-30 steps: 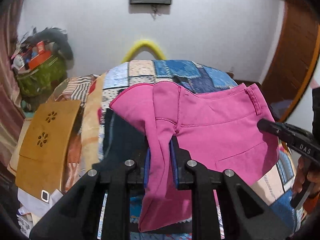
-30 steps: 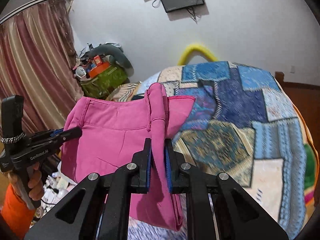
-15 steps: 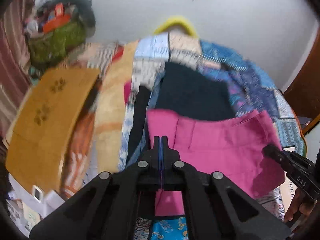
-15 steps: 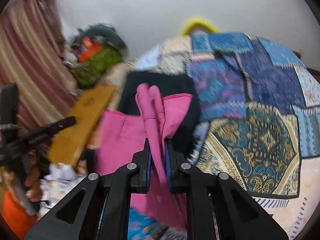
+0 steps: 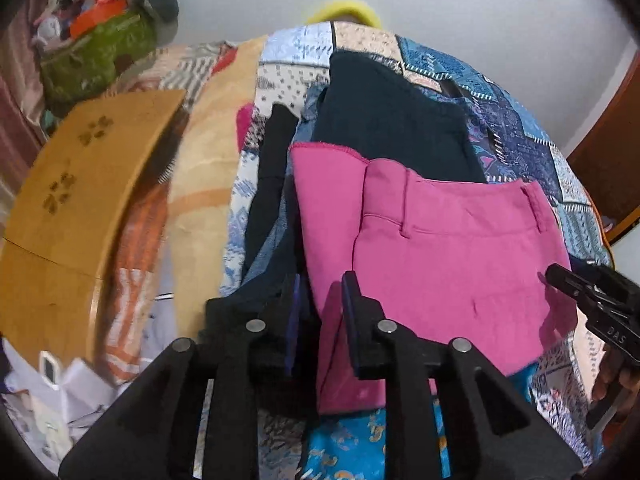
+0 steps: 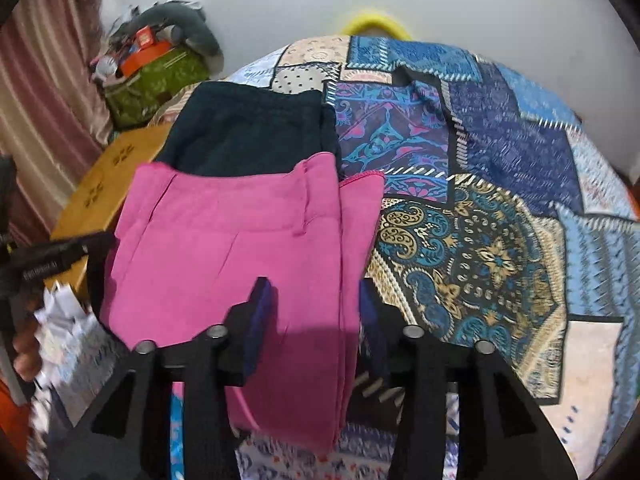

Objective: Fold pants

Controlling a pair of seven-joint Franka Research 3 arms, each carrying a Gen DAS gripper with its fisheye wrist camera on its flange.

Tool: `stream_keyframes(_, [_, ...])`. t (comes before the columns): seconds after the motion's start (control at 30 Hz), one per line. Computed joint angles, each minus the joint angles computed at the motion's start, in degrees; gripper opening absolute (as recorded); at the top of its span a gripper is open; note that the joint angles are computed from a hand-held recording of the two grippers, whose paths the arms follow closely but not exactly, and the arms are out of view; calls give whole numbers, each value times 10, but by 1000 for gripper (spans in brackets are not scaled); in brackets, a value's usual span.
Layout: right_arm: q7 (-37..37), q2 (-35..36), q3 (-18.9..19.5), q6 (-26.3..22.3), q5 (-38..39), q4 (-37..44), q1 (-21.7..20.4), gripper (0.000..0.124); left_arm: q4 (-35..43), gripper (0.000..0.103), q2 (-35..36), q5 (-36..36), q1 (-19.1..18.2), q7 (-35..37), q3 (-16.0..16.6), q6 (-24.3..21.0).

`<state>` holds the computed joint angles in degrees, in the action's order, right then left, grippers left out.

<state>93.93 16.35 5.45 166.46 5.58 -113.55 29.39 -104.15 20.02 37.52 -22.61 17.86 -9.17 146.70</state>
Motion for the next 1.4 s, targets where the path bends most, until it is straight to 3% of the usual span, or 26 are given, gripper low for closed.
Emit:
stream_keyframes(0.2, [-18,-91,11,71,-8,-94,2,42,-32,27,-88,92,-38,-59,-14,-55])
stream_keyframes(0.3, [-112,-159,53,115,101,-148,-14,42,-30,27,-124,134,-52,-81,-39,-104])
stream_keyframes(0.37, [-216,-211,42,141,227,-178,24,42,-28,27,-153,174,-68,-101,-62,-146])
stream_keyframes(0.4, [-271,-239,17,152,288,-191,64,43,-29,27,-168,195,-75,-113,-74,-162])
stream_keyframes(0.47, [-323,-284,-21,178,346,-214,128,43,-30,27,-191,222,-84,-132,-96,-188])
stream_keyframes(0.6, [-328,-373,-55,227,345,-267,200,43,-19,27,-222,270,-107,-161,-143,-259])
stream_keyframes(0.7, [-312,-433,-44,266,328,-309,215,42,-7,28,-232,315,-133,-184,-178,-323])
stream_keyframes(0.87, [-275,-520,36,308,321,-377,174,42,4,34,-230,374,-176,-231,-217,-422])
stream_keyframes(0.97, [-249,-557,95,312,327,-403,130,43,17,48,-212,405,-208,-247,-232,-483])
stream_keyframes(1.03, [-229,-577,129,308,331,-416,101,48,25,63,-200,418,-230,-256,-235,-516])
stream_keyframes(1.1, [-208,-594,163,307,335,-426,72,61,29,74,-194,425,-250,-270,-232,-539])
stream_keyframes(1.23, [-170,-605,185,302,325,-435,44,81,29,91,-191,426,-270,-283,-223,-549])
stream_keyframes(1.4, [-127,-620,220,289,309,-439,-3,103,35,99,-186,427,-284,-284,-220,-561])
